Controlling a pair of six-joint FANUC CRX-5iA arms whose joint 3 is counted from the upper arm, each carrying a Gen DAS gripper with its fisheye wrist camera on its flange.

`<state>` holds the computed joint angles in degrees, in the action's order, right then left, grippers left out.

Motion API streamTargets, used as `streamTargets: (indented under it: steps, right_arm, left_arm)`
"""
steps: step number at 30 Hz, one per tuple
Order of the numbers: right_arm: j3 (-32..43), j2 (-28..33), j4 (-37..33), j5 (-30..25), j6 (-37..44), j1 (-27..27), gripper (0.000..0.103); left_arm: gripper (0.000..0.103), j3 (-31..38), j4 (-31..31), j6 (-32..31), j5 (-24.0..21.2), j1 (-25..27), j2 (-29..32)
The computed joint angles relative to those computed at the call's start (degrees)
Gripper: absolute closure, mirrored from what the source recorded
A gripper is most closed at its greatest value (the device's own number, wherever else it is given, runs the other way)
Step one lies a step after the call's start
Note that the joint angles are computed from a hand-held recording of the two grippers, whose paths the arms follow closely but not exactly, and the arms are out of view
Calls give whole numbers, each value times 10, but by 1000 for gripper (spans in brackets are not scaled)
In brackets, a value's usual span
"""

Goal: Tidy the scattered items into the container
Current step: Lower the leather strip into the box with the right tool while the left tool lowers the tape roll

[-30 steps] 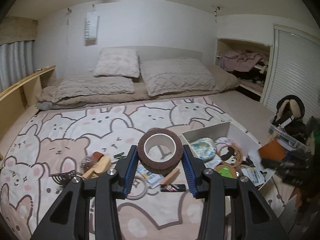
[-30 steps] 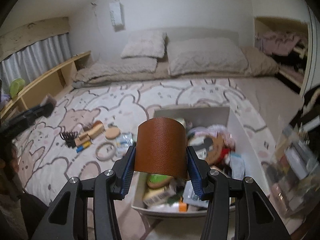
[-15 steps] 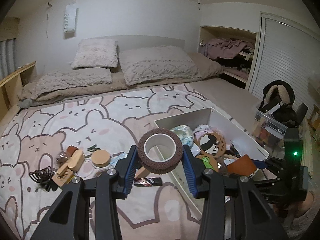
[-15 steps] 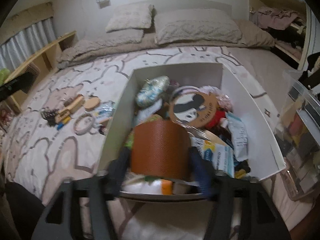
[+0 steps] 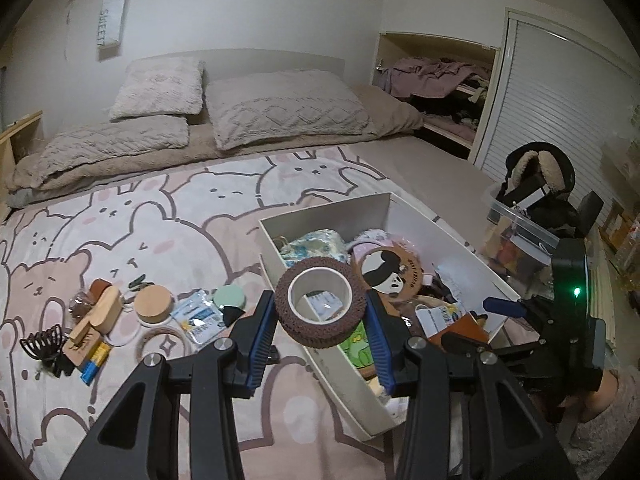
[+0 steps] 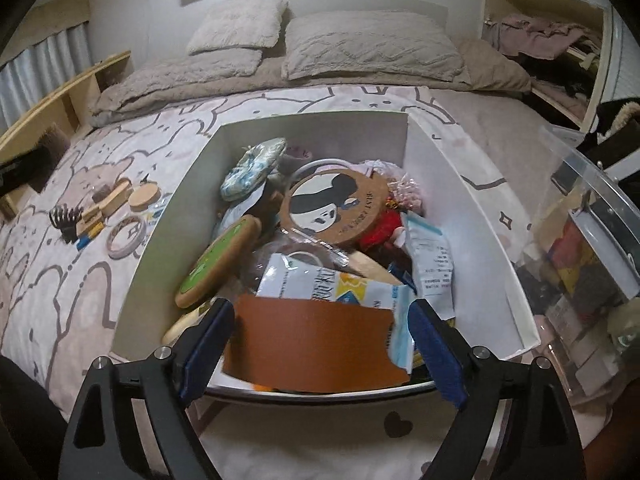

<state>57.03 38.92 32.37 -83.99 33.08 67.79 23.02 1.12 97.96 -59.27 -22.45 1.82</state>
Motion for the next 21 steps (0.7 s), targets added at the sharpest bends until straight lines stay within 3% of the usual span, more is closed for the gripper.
streamTargets:
  steps: [14,21]
  right_arm:
    - [-51,-37,32,27,-22,-6,14]
    - [-74,-52,35,54,-28,-7,14]
  left_arm:
    - [60,17,54,-32,-24,-19,44]
    - [60,29,101,-69,-61,-23,73]
